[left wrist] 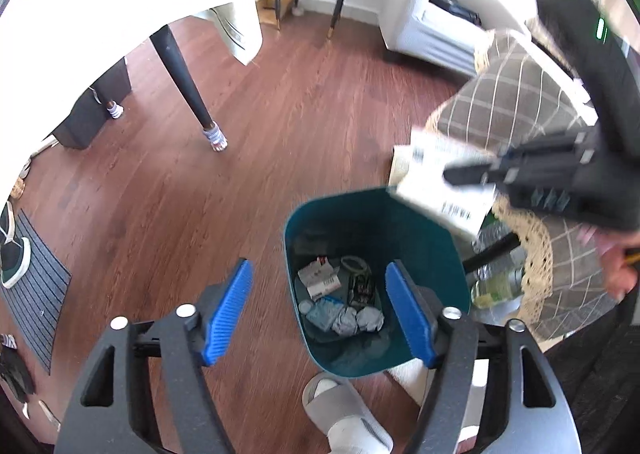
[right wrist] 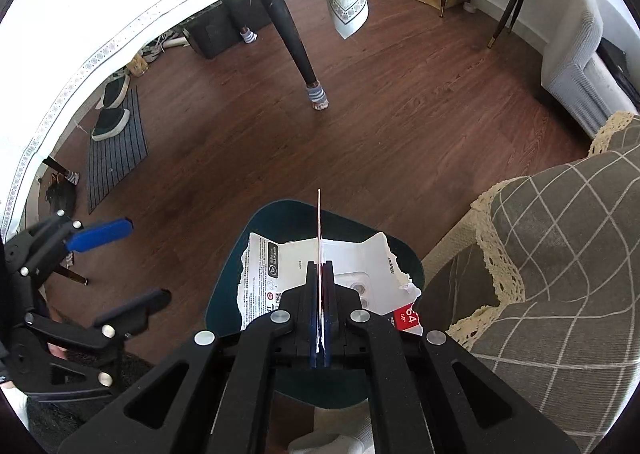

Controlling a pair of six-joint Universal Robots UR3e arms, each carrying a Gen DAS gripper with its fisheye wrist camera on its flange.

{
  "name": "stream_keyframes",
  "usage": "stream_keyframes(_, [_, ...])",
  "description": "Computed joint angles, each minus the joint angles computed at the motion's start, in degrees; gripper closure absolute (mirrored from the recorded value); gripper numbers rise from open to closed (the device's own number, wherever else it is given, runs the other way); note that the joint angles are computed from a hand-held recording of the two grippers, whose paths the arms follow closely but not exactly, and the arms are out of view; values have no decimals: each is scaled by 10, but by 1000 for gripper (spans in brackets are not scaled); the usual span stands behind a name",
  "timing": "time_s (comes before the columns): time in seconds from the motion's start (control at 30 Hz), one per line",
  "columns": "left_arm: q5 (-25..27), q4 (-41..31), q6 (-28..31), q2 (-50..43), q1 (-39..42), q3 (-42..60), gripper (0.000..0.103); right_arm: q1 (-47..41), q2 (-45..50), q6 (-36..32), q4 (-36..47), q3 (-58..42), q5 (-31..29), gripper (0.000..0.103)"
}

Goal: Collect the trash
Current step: 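Lower the torn white box with the right gripper into the bin and release, then withdraw both grippers from the bin toward the tan tape roll on the table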

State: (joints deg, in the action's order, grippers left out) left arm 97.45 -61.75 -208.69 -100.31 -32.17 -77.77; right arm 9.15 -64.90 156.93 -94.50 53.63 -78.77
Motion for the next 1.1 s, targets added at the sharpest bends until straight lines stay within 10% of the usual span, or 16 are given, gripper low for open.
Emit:
stream_keyframes(0.37, [9,-3,8,8,-2,49,48,30,-3,-20,-31,64,-63,99])
stream_keyframes(0.53, [8,19,-2,16,-4,65,49,22,-23,-27,-57,104,-71,55])
stream_keyframes(1.1, [47,-3,-14,-47,-31,276,49,-47,-129,-81,-29,179,-4,55])
